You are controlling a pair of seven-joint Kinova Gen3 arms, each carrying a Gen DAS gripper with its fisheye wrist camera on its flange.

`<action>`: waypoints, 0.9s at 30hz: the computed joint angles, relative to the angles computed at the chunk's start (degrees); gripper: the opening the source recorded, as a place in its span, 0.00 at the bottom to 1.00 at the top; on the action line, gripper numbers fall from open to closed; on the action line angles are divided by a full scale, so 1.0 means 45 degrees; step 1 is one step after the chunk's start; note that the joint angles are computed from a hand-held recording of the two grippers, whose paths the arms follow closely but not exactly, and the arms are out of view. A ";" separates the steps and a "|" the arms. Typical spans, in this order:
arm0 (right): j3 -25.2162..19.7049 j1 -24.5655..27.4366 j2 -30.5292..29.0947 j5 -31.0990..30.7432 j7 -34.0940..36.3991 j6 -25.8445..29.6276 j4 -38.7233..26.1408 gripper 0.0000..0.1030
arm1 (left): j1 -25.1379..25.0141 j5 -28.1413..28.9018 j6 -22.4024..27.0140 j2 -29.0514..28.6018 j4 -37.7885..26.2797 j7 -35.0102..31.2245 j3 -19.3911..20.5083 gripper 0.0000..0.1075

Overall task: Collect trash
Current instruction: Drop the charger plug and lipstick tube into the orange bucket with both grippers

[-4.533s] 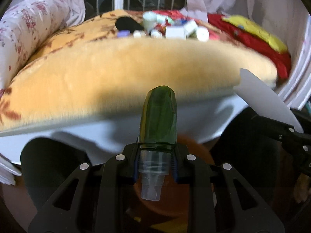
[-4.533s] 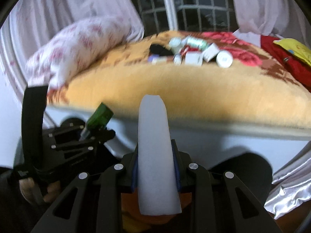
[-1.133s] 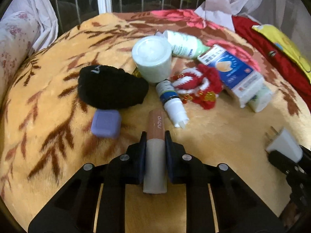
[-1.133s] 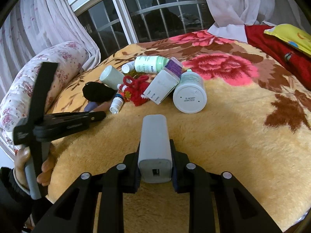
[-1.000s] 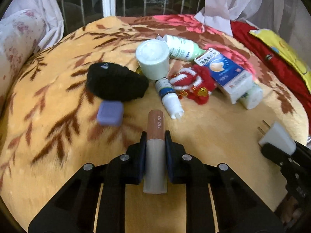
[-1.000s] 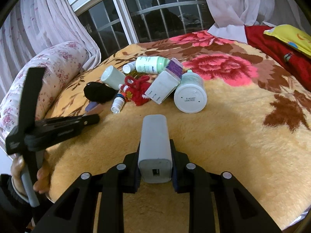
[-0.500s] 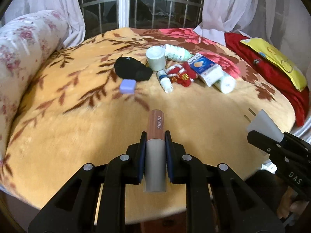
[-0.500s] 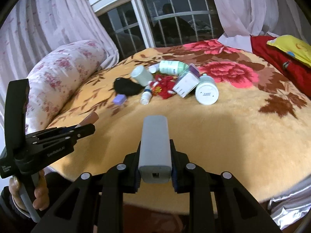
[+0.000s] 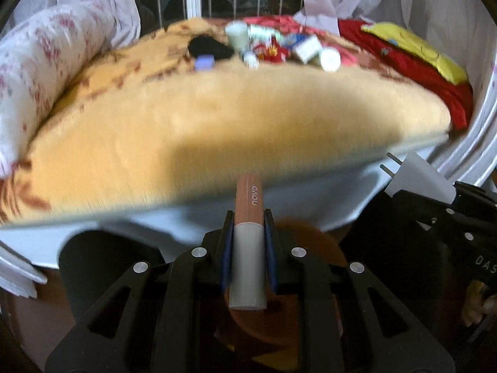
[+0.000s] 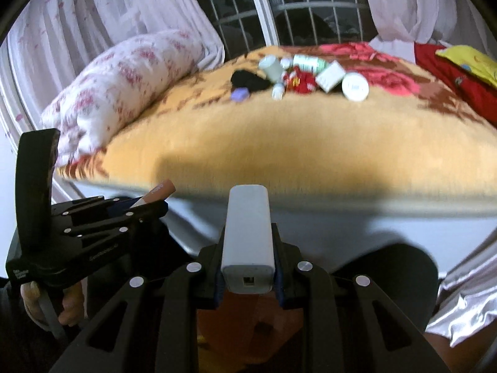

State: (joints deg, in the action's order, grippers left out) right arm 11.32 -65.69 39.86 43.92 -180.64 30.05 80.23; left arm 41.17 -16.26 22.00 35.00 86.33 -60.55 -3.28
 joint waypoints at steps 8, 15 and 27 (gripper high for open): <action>-0.1177 0.0791 0.0555 -0.1842 0.1464 0.0131 -0.0343 0.23 | -0.0992 0.0996 0.1212 0.1025 -0.0547 -0.1234 0.1388 0.16; -0.1734 0.1640 0.1049 -0.3509 0.3200 0.0218 -0.0923 0.23 | -0.1507 0.1872 0.2638 0.2102 -0.1875 -0.2366 0.1963 0.16; -0.1329 0.1857 0.1445 -0.5431 0.4407 0.0253 -0.1239 0.42 | -0.1499 0.2357 0.4293 0.3032 -0.3320 -0.2552 0.1717 0.50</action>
